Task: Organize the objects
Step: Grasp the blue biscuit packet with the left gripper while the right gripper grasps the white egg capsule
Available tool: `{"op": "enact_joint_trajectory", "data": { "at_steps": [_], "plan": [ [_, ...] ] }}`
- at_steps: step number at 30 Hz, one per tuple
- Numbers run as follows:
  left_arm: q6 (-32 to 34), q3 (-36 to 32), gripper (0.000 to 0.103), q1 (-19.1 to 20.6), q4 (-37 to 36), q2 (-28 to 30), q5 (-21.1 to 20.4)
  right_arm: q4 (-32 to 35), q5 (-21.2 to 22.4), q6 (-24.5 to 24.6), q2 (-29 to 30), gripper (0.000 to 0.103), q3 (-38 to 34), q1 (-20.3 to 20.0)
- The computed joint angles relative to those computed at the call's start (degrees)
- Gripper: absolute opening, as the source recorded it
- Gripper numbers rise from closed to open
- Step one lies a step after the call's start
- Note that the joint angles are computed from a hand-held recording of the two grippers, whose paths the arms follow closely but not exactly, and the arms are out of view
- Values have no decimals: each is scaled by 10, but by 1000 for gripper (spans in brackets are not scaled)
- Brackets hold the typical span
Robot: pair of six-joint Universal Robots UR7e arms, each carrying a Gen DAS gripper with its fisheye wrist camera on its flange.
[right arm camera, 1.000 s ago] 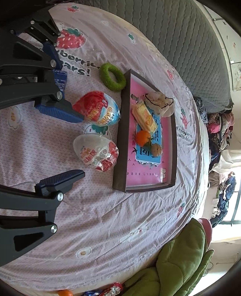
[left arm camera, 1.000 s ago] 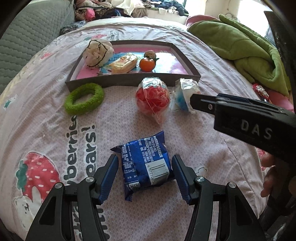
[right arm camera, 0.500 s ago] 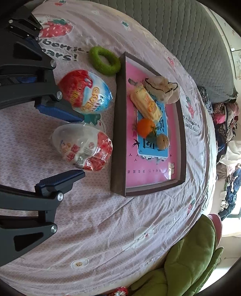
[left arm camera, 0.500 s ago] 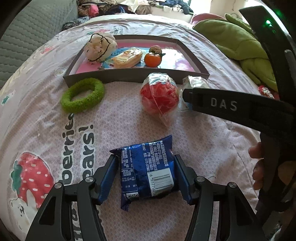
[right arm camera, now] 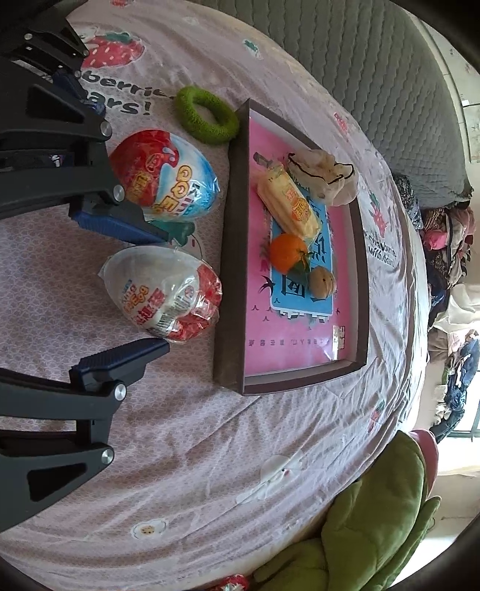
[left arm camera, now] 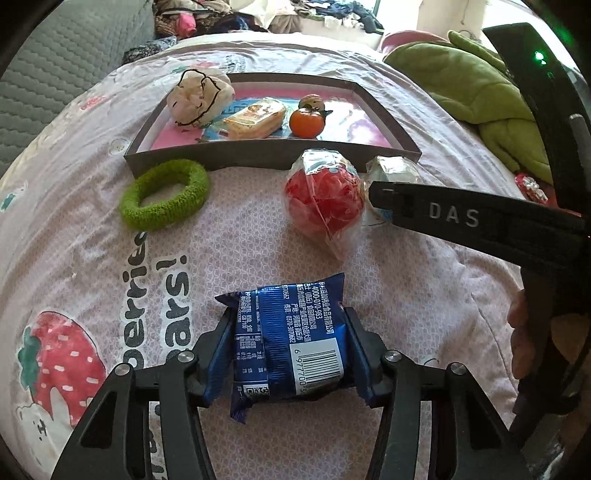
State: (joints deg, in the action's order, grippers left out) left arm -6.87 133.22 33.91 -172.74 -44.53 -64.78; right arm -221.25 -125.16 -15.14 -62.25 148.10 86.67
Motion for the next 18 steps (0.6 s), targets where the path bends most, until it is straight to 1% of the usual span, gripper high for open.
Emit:
{"op": "enact_joint_trajectory", "data": {
  "at_steps": [6,10,18],
  "plan": [
    [10,9,54,-6,-10,-4,9,-9,31,-3,-25,51,32,-10],
    [11,14,54,-8,-13,-11,11,-17,35,-4,-33,51,47,-6],
    [15,27,54,-19,-22,-31,14,-28,23,2,-44,51,65,16]
  ]
}}
